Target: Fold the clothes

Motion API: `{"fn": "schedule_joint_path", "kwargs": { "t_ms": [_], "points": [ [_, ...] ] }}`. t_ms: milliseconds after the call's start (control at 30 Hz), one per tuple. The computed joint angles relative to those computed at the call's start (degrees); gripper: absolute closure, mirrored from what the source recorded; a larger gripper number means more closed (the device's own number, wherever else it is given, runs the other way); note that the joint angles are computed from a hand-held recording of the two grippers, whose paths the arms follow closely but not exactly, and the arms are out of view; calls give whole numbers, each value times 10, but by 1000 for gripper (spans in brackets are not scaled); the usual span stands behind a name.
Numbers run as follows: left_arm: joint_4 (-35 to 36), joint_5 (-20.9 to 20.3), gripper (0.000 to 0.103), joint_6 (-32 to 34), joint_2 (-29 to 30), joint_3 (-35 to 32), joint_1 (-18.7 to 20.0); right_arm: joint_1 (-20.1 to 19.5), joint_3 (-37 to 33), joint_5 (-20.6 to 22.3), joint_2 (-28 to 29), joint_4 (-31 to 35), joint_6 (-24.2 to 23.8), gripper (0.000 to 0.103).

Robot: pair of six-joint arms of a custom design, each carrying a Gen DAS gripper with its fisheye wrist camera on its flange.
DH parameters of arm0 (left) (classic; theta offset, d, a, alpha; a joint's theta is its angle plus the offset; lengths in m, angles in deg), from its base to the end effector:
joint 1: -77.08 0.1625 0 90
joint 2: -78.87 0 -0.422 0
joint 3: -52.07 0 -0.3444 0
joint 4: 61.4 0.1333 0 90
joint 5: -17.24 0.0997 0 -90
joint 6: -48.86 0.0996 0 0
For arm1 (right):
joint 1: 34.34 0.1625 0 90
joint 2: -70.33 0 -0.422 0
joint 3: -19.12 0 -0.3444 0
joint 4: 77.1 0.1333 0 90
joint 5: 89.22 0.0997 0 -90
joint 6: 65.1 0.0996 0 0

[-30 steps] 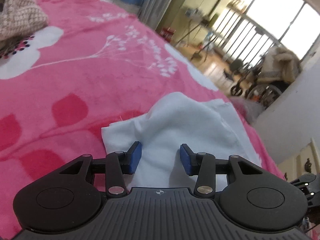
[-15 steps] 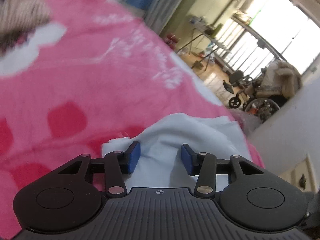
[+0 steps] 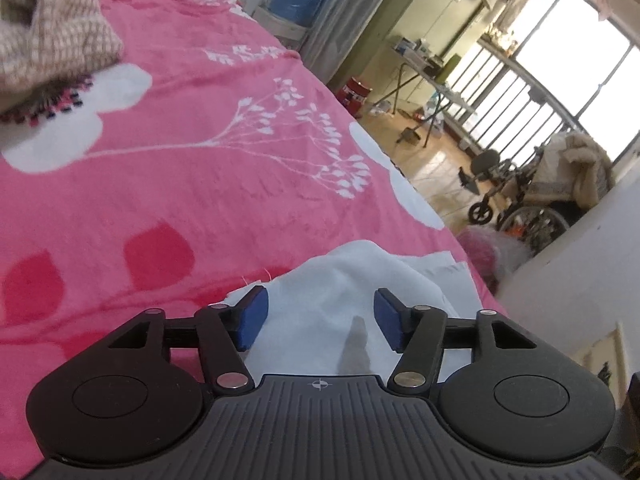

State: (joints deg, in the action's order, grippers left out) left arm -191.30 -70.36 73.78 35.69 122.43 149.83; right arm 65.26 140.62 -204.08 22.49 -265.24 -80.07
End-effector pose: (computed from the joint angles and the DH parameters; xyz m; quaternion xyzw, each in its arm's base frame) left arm -0.0862 -0.7410 0.2188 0.3553 0.9279 -0.1091 0.0282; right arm 0.1749 -0.4860 0.1039 0.1585 -0.9422 0.1970 0.2198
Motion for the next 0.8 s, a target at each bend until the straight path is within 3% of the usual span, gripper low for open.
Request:
{"fn": "schedule_joint_path", "kwargs": {
  "t_ms": [267,567,633,733,800],
  "points": [
    [47,69,43,14,-38,-7,-16,-4,14,12,6,-43,-16,95],
    [67,217,35,160,-66,-25,-33,-14,33,33,11,-94,-31,94],
    [81,220,35,139,-72,-11,-31,-14,35,34,12,-100,-33,94],
    [116,178,35,75,-78,13,-19,-13,37,34,13,-105,-36,94],
    [83,155,35,43,-88,55,-15,-13,37,33,13,-107,-38,94]
  ]
}}
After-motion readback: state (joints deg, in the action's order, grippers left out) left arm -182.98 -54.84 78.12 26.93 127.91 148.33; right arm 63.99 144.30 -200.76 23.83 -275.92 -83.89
